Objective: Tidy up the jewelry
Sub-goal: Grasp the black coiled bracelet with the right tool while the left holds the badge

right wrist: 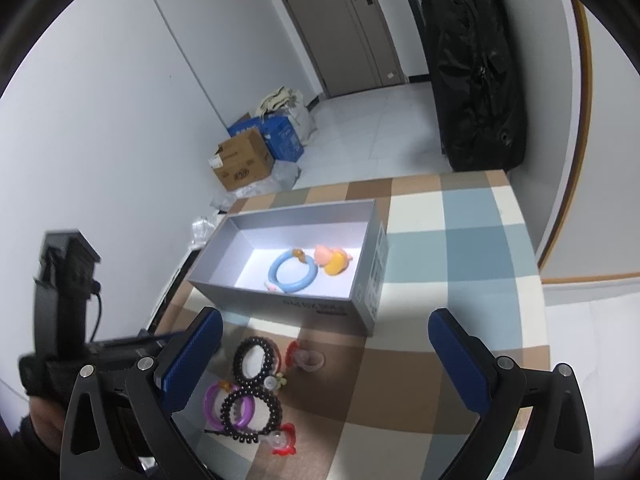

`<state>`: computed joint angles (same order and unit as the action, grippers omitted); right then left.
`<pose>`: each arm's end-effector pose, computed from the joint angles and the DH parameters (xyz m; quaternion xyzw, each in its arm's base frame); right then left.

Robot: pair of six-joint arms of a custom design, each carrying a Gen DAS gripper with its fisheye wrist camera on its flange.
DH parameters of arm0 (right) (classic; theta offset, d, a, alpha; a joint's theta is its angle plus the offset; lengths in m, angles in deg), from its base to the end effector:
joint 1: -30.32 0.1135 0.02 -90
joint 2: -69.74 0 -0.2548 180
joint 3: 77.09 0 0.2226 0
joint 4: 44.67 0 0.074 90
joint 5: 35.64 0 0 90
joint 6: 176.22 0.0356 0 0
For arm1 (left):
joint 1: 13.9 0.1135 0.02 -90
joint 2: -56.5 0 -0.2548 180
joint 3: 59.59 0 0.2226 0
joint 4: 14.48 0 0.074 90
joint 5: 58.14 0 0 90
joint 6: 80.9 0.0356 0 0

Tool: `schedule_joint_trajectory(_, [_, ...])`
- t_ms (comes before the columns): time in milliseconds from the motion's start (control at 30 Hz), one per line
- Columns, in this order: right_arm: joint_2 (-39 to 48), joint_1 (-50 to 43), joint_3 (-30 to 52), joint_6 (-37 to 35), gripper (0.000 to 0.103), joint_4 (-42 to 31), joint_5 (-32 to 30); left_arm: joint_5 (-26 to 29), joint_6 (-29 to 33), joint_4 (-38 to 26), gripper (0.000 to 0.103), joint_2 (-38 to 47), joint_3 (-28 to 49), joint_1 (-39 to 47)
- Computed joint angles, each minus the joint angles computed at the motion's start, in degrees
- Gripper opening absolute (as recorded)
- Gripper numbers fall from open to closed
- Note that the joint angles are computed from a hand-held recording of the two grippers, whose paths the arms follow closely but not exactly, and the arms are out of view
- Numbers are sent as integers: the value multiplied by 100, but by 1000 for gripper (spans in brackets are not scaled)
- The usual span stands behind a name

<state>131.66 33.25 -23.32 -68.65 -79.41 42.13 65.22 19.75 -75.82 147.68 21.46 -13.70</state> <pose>0.1995 0.0178 0.2327 0.0739 0.9095 0.1668 0.3736 0.2774 -0.0186 0.2307 0.1321 0.9373 -0.2674 0.1803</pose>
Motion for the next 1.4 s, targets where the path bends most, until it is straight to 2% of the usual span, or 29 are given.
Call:
schedule_joint_trajectory(233, [329,421,146,-134,99,-69,-136,192,-10,-29,37,-72,220,176])
schedule_joint_trajectory(400, [946,755,328,29,80,-122,-629,405,7,-141,37,114,454,439])
schedule_joint_trajectory(633, [1689,1349,586,126,78,-73,-512,504,360,-380,37,408,742,671])
schedule_joint_trajectory(733, [1947,1487,671,185,71,-37,-389,549,424,-449,37,463,789,758])
schedule_joint_trajectory(833, [2175,1587,835,176,70,-73,-173,604,483,-524,37,529,874,834])
schedule_joint_trajectory(967, [2443,1960,1127,14,70,-205,399,562,536,-559,37,580,926,878])
schedule_joint_trajectory(1033, [2645,2237,1305,-110,70,-296,895,557,548,-581,37,623,954,900])
schedule_joint_trajectory(1133, [2786,2461,1427,-146,67,-415,1340,595,565,-647,37,706,1025,980])
schedule_joint_trajectory(1167, [2825,2506,1460,-162,63,-441,1470,617,565,-677,37,720,1051,1001])
schedule_joint_trajectory(1267, [2882,2605,1508,-236,51,-447,1667,648,550,-700,37,754,1105,1011])
schedule_joint_trajectory(1400, [2822,2604,1438,-282,50,-386,1678,664,543,-688,37,733,1093,997])
